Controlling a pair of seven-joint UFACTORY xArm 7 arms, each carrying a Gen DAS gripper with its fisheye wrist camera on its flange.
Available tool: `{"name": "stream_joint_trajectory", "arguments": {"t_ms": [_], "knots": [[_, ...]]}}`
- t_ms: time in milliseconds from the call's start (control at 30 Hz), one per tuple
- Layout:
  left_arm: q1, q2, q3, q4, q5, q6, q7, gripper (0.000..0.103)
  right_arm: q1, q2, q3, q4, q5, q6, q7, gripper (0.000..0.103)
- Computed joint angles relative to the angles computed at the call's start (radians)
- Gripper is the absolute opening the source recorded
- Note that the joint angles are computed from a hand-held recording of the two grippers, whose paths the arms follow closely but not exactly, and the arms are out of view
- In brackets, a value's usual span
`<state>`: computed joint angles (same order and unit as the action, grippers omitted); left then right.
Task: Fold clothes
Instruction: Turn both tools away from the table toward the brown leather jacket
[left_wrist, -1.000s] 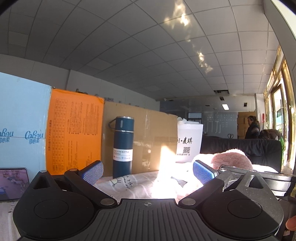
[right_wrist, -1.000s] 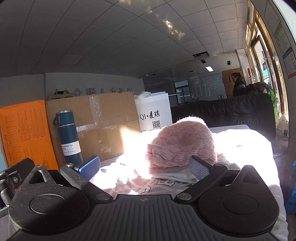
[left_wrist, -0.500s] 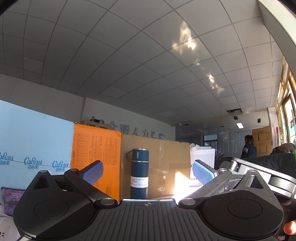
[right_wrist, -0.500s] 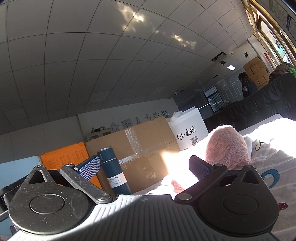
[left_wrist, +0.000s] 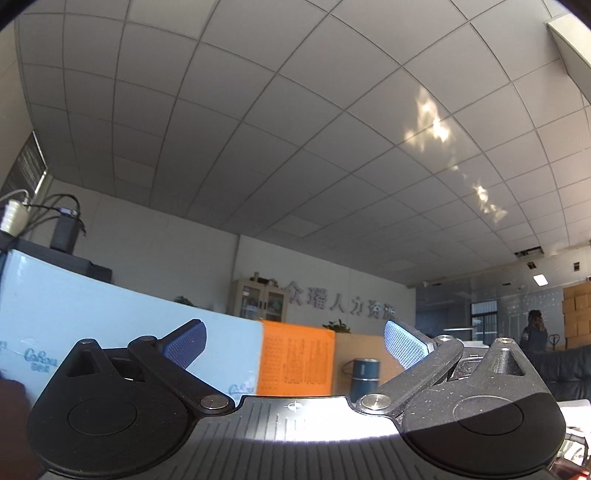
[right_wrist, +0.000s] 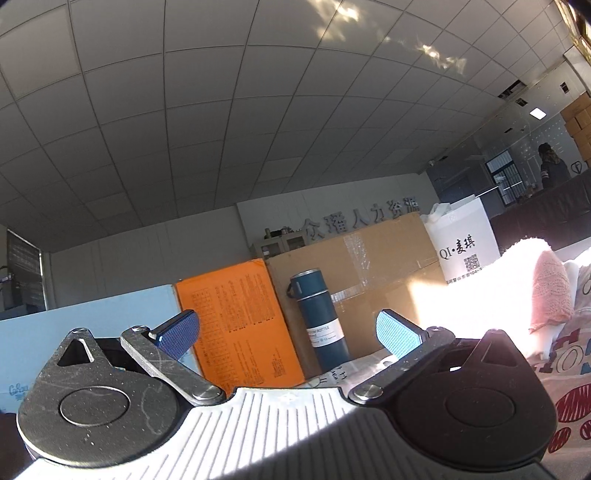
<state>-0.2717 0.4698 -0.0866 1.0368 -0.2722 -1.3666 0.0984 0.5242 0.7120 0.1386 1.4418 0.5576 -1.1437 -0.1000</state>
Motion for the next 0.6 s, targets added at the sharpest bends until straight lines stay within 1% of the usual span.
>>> {"name": "stream_joint_trajectory", "arguments": {"t_ms": [100,167,267,333,367,433,467,500,533,600], "knots": [[-0.001,-0.071,0.004,-0.080,-0.104,-0.042,0.045,0.103,-0.031,-0.084,0.036,-0.081,-0.132,0.113,0.112,0.103],[-0.007,-0.113,0.009,-0.124,-0.182,-0.074,0.107,0.103,-0.038,-0.125,0.047,-0.097,-0.207,0.213,0.173,0.103],[-0.009,-0.175,0.008,-0.177,-0.302,-0.115,0.200,0.103,-0.045,-0.157,0.060,-0.079,-0.322,0.350,0.266,0.103],[0.002,-0.224,0.005,-0.208,-0.368,-0.115,0.220,0.103,-0.056,-0.164,0.076,-0.049,-0.410,0.437,0.338,0.103],[0.012,-0.253,0.002,-0.226,-0.395,-0.099,0.213,0.103,-0.066,-0.165,0.089,-0.029,-0.460,0.480,0.378,0.103],[0.045,-0.328,0.005,-0.277,-0.403,-0.011,0.147,0.103,-0.065,-0.152,0.103,0.034,-0.518,0.575,0.433,0.103],[0.067,-0.363,0.013,-0.307,-0.381,0.036,0.100,0.103,-0.067,-0.146,0.109,0.066,-0.545,0.635,0.455,0.103],[0.092,-0.395,0.027,-0.339,-0.341,0.082,0.044,0.103,-0.084,-0.130,0.133,0.107,-0.591,0.695,0.484,0.103],[0.114,-0.414,0.039,-0.365,-0.302,0.111,-0.003,0.103,-0.120,-0.105,0.182,0.151,-0.656,0.749,0.520,0.103],[0.164,-0.413,0.068,-0.404,-0.241,0.129,-0.096,0.103,-0.194,-0.039,0.313,0.246,-0.780,0.867,0.558,0.103]]}}
